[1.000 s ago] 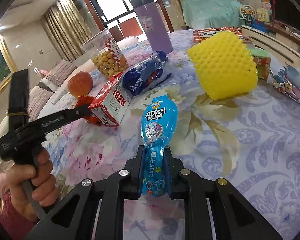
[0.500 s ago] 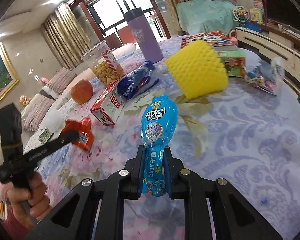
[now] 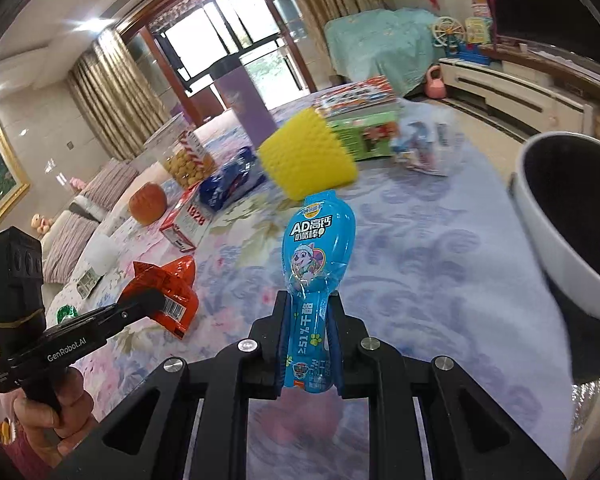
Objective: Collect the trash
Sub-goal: 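Carry both items over the bin and open both tools to drop them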
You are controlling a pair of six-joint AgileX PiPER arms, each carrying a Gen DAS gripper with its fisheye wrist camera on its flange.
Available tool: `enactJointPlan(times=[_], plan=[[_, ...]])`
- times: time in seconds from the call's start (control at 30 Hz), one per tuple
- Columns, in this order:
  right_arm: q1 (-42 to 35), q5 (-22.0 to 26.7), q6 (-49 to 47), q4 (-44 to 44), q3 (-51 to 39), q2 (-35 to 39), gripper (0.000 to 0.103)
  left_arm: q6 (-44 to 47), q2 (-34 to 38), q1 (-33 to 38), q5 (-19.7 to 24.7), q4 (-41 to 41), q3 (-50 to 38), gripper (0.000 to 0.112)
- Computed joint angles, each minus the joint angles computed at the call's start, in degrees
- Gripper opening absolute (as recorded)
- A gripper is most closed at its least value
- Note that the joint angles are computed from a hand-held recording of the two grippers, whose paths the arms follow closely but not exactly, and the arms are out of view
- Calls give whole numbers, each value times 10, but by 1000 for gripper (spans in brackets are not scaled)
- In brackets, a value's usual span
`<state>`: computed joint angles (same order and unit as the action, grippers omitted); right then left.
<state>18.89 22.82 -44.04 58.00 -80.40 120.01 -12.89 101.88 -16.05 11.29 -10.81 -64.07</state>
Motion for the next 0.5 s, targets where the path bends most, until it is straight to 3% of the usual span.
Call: enactJointPlan(times=[0.5], plan=[[-90,-8,-118,102,97,-64,17,-26,97,-80,57,40,-160,5]])
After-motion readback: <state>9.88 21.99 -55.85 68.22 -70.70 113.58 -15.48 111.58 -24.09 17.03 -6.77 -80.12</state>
